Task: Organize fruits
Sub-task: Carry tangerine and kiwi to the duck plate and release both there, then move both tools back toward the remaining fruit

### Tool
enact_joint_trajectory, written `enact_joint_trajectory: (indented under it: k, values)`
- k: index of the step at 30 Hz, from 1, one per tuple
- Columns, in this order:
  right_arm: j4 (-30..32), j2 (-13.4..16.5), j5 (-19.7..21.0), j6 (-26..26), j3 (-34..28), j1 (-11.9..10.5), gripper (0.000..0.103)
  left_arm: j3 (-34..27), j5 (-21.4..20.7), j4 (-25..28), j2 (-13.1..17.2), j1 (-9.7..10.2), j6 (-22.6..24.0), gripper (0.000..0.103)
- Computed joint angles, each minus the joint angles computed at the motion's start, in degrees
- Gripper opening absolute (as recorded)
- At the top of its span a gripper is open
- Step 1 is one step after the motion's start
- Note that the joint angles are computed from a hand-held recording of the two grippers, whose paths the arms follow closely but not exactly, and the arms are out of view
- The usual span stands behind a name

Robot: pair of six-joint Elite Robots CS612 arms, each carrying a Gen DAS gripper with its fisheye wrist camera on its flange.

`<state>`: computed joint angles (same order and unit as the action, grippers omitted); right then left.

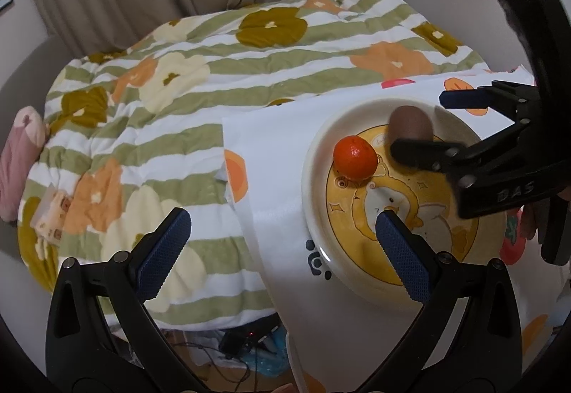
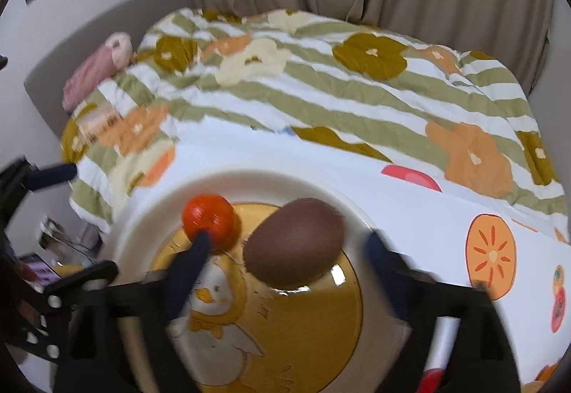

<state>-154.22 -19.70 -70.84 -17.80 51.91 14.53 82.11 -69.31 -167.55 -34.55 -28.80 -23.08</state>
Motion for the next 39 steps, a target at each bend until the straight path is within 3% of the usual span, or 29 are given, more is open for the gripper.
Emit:
enact_joint_trajectory:
  k: [4,11,17,21,28,33,39]
  values:
    - [-1.43,-0.68,0.99,1.15,1.09,-0.18,0.103,0.61,0.25,-0.07,-0.42,-0.16,-0.85,0.103]
    - [-3.07,-2.72,-1.73,0.00,3.59,0.18,0.103,1.48,1.66,-0.91,-1.48,-0.67,-1.46,0.103]
    - [-4.81,-5.98,-0.15,0.69,7.91,-0.68,0.103,2.58,6.90,-0.45,-3.60,-2.48,-2.81,0.103]
    - [-5.29,-8.84,3.59,1.36,11.89,-2.10,0.103,3.66,9.88,1.20,-5.60,-4.17,-7.30,0.103]
    - [-8.36,-13.97,4.80,1.07,19.54,-4.84,0.103,3.74,12.40,3.44,-7.11,-7.11,-13.39,0.103]
    - [-12.15,-17.22,4.43,0.02,25.09,-7.51,0.103,2.19,13.23,4.10,-6.74,-9.64,-15.40,0.103]
    - [-13.67,-19.12,4.31,-1.94,29.03,-10.57,0.103,-1.28,12.66,4.89,-4.65,-11.99,-15.77,0.103]
